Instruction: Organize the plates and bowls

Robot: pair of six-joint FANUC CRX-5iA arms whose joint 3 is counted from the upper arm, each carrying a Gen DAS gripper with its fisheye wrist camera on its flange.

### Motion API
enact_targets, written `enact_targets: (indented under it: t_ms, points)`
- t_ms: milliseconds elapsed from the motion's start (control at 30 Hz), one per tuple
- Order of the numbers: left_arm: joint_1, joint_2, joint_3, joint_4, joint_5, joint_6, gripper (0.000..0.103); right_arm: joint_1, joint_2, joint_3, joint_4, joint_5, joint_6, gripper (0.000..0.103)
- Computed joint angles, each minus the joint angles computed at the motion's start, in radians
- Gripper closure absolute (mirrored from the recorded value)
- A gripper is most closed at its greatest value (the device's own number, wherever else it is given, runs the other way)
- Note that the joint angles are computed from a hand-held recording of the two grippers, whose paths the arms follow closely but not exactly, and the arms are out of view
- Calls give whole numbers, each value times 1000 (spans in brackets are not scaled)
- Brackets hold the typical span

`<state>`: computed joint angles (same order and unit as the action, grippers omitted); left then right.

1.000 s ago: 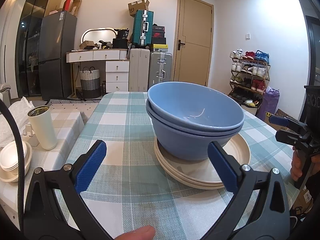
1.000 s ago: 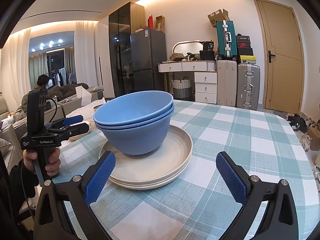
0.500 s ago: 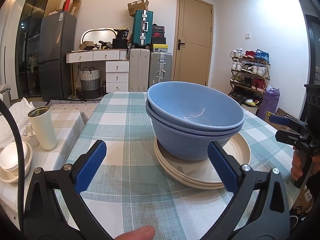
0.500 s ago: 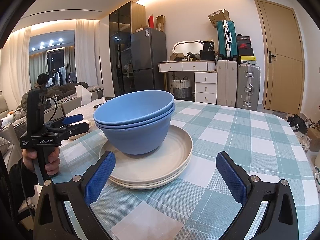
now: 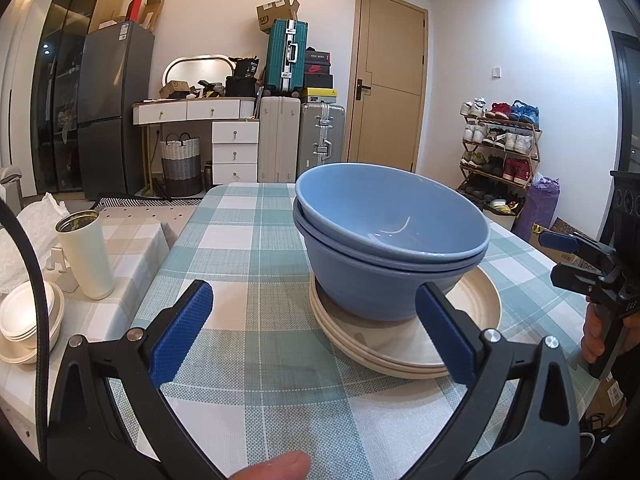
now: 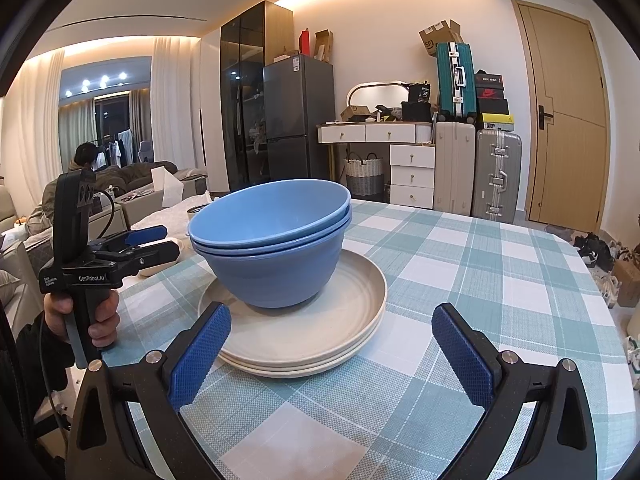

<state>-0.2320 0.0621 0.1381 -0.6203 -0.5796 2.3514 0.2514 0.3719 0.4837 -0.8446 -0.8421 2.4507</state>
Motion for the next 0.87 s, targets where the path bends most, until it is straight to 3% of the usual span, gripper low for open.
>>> enact_targets:
  t_ms: [867]
  points:
    - [4, 0, -3, 11, 6, -9, 2, 2, -1, -2, 3, 1, 1, 1]
